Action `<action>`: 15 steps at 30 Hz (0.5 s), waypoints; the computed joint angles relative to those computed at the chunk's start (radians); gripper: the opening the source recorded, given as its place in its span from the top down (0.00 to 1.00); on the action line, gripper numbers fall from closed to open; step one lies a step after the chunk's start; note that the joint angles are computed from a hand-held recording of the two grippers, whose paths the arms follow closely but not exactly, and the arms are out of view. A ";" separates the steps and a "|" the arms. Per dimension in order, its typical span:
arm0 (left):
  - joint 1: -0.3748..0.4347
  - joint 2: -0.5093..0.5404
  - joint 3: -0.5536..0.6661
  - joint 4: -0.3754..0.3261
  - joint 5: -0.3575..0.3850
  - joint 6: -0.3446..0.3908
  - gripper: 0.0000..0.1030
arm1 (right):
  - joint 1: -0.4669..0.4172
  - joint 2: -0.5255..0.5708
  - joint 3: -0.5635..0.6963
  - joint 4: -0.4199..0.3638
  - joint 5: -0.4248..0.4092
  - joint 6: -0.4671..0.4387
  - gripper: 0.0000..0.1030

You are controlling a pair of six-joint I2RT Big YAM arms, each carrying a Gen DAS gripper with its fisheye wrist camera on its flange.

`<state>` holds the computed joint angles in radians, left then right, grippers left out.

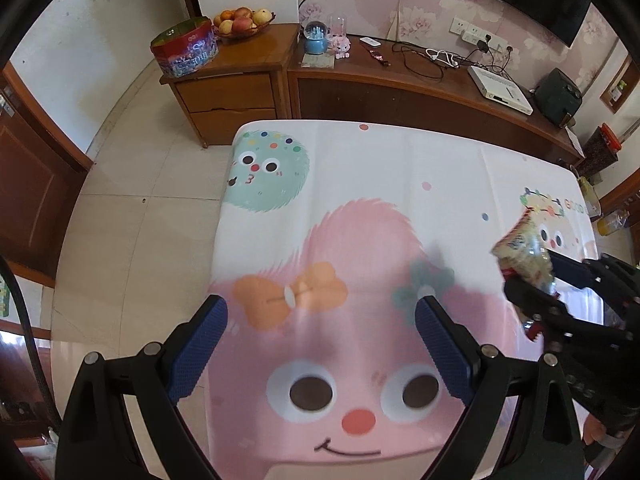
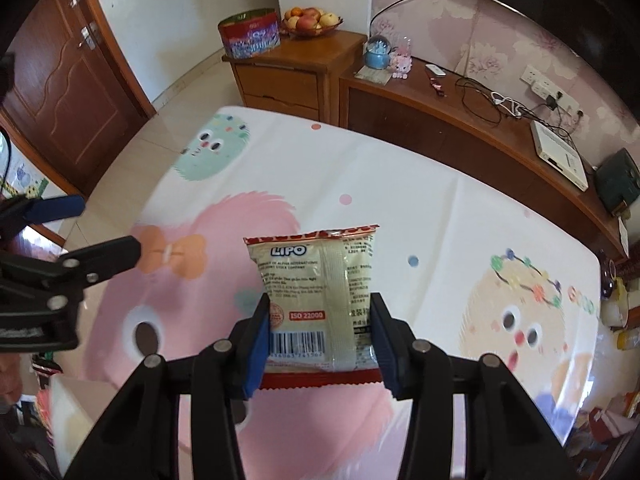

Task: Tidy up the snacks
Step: 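Grasp the white LIPO bag with the right gripper, then carry the LIPO bag over the tray and open the right gripper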

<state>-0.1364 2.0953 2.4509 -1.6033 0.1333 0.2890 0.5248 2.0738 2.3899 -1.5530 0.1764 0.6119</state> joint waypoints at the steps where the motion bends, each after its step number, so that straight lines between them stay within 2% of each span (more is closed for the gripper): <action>1: 0.005 -0.032 -0.038 0.010 0.004 0.006 0.08 | 0.010 -0.018 -0.010 0.000 0.006 0.016 0.55; 8: 0.037 -0.216 -0.248 0.054 0.026 0.080 0.08 | 0.098 -0.131 -0.066 -0.016 0.073 0.128 0.55; 15: 0.080 -0.397 -0.413 0.072 0.075 0.151 0.07 | 0.207 -0.213 -0.069 -0.058 0.170 0.282 0.55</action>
<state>-0.0564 1.6986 2.0382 -1.5312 0.2082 0.4403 0.7315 1.8606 2.3211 -1.6109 0.3461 0.8944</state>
